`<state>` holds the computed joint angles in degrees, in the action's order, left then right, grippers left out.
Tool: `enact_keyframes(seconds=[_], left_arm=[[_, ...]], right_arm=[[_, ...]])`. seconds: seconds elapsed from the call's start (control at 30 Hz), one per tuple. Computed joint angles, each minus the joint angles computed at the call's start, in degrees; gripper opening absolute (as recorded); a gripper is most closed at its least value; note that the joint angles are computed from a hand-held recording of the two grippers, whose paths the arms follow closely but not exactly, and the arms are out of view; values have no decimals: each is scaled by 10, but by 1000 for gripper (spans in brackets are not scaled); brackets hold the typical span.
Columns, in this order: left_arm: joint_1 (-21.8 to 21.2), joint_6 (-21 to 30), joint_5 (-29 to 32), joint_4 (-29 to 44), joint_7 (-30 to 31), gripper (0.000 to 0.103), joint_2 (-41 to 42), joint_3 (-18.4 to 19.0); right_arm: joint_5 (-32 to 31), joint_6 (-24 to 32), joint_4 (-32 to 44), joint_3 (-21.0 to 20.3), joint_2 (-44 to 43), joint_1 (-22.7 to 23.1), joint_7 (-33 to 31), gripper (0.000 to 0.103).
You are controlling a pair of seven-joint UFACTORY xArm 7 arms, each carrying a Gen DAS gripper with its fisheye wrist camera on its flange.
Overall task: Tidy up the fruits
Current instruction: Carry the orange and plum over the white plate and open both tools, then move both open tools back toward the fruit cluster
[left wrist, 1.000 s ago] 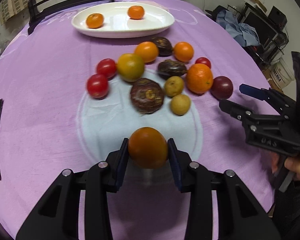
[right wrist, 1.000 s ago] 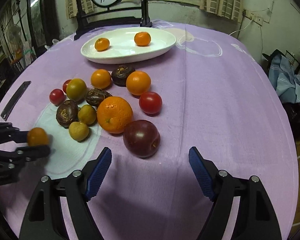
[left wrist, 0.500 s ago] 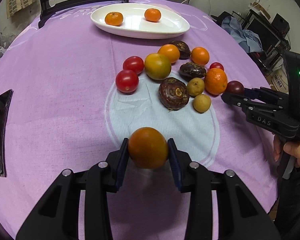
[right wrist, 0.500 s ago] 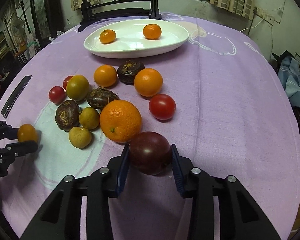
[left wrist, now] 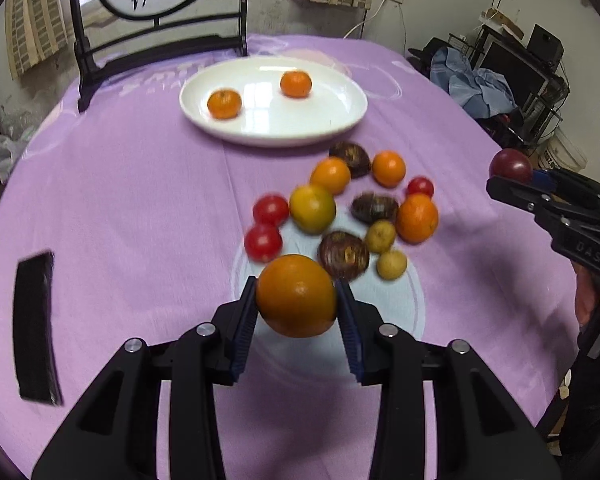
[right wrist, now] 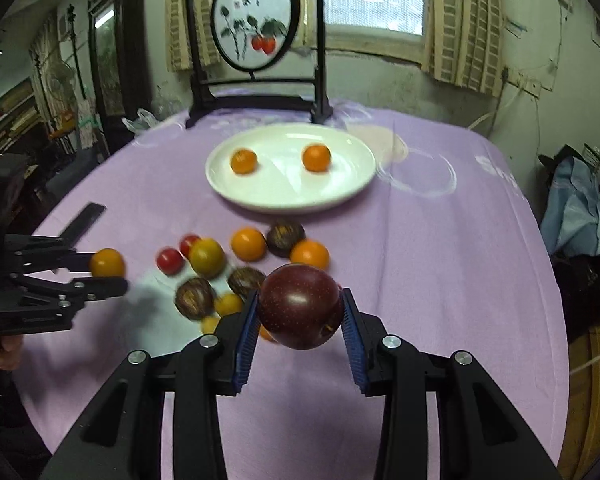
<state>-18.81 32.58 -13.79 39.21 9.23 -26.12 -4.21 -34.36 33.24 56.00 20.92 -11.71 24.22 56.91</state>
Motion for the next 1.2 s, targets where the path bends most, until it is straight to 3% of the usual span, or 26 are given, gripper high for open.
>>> enact_keyframes(seconds=[0.23, 0.53, 0.87, 0.9, 0.97, 1.03, 1.1, 1.2], left_arm=[[27, -20, 42, 136, -35, 38, 123, -20], [43, 7, 141, 340, -138, 38, 337, -27], [38, 39, 150, 456, -159, 39, 456, -15], [40, 38, 146, 459, -161, 46, 459, -15], [33, 17, 162, 444, -183, 72, 447, -4], [25, -26, 199, 408, -216, 74, 416, 10], [28, -35, 215, 386, -225, 77, 392, 10], [41, -66, 216, 322, -236, 86, 334, 5]], right_arm=[[-49, 9, 116, -22, 100, 4, -7, 40], [6, -14, 254, -101, 255, 34, -53, 40], [80, 34, 358, -157, 356, 75, -138, 43], [72, 37, 361, -166, 359, 82, -132, 51], [51, 23, 344, -183, 347, 94, -101, 53], [44, -12, 305, -186, 319, 93, -73, 53], [30, -21, 277, -185, 295, 95, -50, 54], [-8, -31, 226, -177, 251, 97, -15, 64]])
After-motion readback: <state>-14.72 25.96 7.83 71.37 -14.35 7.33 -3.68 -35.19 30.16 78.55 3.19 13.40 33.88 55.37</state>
